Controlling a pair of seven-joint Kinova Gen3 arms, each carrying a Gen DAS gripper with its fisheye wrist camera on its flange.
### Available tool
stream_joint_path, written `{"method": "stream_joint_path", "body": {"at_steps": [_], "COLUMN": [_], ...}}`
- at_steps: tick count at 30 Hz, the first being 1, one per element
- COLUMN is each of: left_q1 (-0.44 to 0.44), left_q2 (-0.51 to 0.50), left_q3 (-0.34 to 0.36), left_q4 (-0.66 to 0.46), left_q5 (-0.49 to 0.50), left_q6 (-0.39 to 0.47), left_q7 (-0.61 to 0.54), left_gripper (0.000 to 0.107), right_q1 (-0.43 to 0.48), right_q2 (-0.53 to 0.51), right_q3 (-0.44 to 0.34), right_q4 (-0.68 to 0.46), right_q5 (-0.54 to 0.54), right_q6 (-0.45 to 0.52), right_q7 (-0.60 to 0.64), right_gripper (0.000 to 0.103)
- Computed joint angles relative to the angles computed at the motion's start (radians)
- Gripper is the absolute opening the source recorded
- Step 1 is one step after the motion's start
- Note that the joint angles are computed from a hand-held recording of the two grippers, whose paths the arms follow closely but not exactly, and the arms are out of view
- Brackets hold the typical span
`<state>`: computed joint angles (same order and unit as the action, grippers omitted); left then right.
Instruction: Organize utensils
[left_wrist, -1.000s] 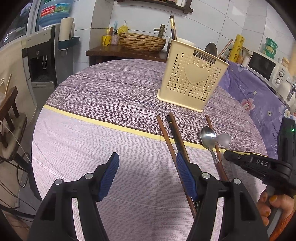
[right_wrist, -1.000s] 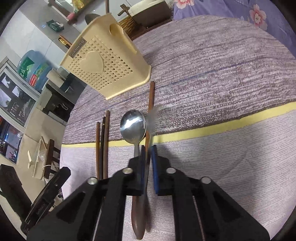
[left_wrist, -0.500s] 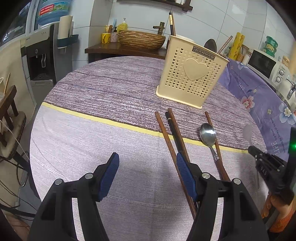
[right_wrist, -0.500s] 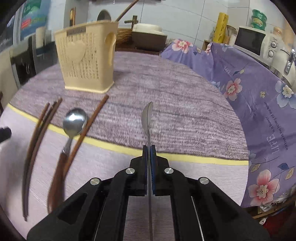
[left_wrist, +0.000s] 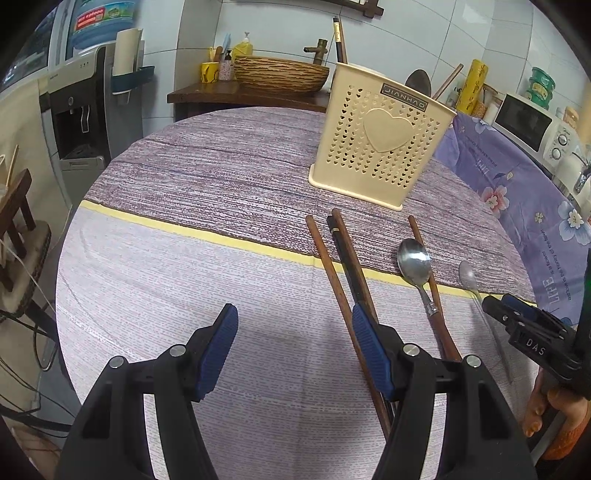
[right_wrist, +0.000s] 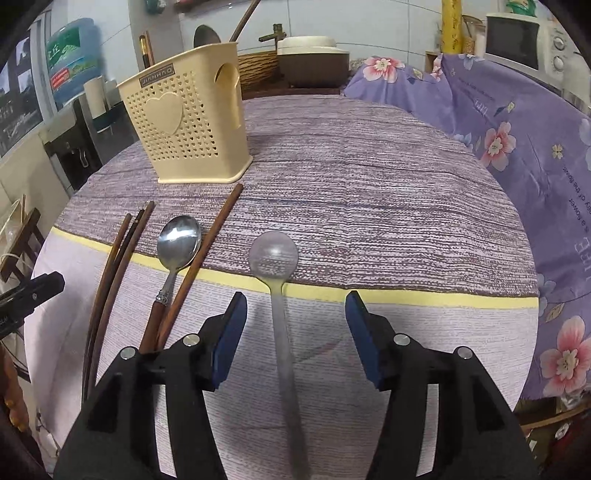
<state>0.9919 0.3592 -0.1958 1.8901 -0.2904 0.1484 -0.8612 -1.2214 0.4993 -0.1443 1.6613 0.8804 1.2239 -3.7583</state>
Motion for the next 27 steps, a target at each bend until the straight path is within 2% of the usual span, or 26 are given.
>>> {"method": "stream_joint_path", "body": {"at_steps": [3, 6, 9, 13, 24, 27], "left_q1": [-0.002, -0.001, 0.011, -0.055, -0.146, -0.11], "left_q2": [0.004, 0.004, 0.006, 0.023, 0.167, 0.2], "left_q3": [0.004, 0.006, -0.005, 0.071, 0.2, 0.167], "left_q4": [-0.005, -0.005, -0.009, -0.048, -0.303, -0.36], "left_q5": [-0.001, -0.006, -0.02, -0.015, -0.015, -0.048], "left_q6": [0.007, 0.011, 0.019, 0.061, 0.263, 0.316], "left_q7": [0.0, 0.003, 0.012, -0.017, -0.079, -0.054], "left_gripper": [0.063, 0.063, 0.063, 0.063, 0.04, 0.035], "right_q1": [0.045, 0.068, 0.081, 0.091, 0.088, 0.09], "right_q2": [-0.003, 0.016, 0.013, 0.011, 0.027, 0.03], "right_q3": [-0.014, -0.003, 0.014, 0.03, 0.048, 0.049], "right_q4": [-0.004, -0.034, -0.035, -0.041, -0.073, -0.082], "right_q5": [-0.021, -0.046, -0.055, -0.067, -0.089, -0.097], "right_q6": [-0.053, -0.059, -0.085, -0.094, -0.076, -0.07], "right_q7": [0.1, 0.187, 0.221, 0.241, 0.246, 0.254], "right_gripper": [0.056, 0.056, 0.056, 0.053, 0.052, 0.052]}}
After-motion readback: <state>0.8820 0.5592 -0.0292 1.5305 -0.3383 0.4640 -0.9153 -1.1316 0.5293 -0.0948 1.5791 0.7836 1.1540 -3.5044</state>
